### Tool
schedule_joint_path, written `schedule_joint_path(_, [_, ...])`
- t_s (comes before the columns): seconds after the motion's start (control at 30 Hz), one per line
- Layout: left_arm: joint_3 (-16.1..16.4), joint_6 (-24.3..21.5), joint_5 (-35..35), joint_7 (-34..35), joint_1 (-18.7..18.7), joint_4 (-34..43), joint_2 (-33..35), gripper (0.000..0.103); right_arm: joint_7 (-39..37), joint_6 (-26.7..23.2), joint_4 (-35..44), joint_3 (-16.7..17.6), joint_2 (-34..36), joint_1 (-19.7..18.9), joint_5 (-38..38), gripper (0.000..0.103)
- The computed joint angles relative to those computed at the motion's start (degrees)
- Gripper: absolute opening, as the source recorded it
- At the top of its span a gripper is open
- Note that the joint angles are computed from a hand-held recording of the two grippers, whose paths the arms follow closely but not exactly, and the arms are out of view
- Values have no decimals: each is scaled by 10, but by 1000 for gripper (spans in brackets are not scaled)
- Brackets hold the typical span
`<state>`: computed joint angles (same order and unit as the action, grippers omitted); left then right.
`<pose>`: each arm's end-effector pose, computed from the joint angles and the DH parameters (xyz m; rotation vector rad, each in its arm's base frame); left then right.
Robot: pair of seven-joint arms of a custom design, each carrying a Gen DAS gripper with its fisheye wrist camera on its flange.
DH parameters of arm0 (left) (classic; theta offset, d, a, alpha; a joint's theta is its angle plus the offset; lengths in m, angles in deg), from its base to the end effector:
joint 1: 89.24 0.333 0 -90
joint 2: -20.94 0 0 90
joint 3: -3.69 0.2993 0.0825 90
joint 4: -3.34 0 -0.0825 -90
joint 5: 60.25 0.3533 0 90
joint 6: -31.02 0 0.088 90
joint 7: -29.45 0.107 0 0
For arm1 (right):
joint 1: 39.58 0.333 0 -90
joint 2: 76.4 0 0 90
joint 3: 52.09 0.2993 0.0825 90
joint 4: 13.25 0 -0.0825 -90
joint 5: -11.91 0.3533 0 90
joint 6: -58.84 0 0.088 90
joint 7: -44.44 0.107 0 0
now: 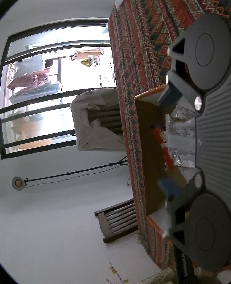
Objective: Organize snacks
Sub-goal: 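Open both tools inside the box and lift them out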
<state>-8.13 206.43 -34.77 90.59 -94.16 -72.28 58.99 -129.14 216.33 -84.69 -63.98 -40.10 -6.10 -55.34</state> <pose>0.7109 -0.1968 0.4822 -1.5479 1.6953 -1.1898 0.6500 0.3471 0.4727 -1.2415 1.6386 -0.8766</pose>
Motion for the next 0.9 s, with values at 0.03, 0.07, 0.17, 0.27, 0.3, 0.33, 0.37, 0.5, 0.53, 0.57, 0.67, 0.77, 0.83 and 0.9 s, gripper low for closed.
schedule_joint_path(0.03, [30, 19, 12, -27, -17, -9, -7, 103, 3, 4, -4, 1, -2, -1, 1, 98])
schedule_joint_path(0.07, [40, 32, -7, -13, -24, -18, -11, 103, 2, 6, -6, 3, -2, -3, 4, 99])
schedule_joint_path(0.17, [38, 51, 22, -47, -16, -29, -16, 103, -6, 4, -12, 3, -6, -1, 5, 103])
schedule_joint_path(0.27, [53, 54, 35, -69, -24, -34, -21, 103, -4, 3, -13, 2, -7, 3, -4, 103])
schedule_joint_path(0.3, [46, 47, 37, -68, -20, -31, -20, 103, -7, 2, -14, 4, -8, 3, -3, 103])
schedule_joint_path(0.33, [44, 44, 39, -69, -18, -35, -22, 103, -15, -3, -15, 6, -10, 4, -2, 103])
schedule_joint_path(0.37, [44, 43, 42, -70, -18, -36, -23, 103, -19, -8, -15, 6, -10, 6, -4, 103])
schedule_joint_path(0.5, [39, 39, 45, -76, -15, -38, -26, 103, -9, -12, -18, 3, -15, 14, -26, 103])
schedule_joint_path(0.53, [40, 35, 46, -76, -16, -38, -27, 103, -13, -17, -16, 5, -14, 14, -25, 103])
schedule_joint_path(0.57, [47, 39, 50, -82, -20, -44, -33, 103, -10, -20, -17, 4, -16, 16, -31, 103])
schedule_joint_path(0.67, [47, 51, 56, -89, -19, -53, -40, 103, 4, -24, -26, 3, -25, 20, -48, 103])
schedule_joint_path(0.77, [36, 45, 55, -86, -11, -66, -54, 103, 28, -25, -35, 0, -35, 24, -79, 103])
schedule_joint_path(0.83, [66, 46, 66, -109, -32, -77, -71, 103, 28, -26, -36, 6, -38, 20, -87, 103])
schedule_joint_path(0.9, [70, 53, 72, -120, -31, -96, -91, 103, 19, -15, -36, 12, -40, 13, -89, 103])
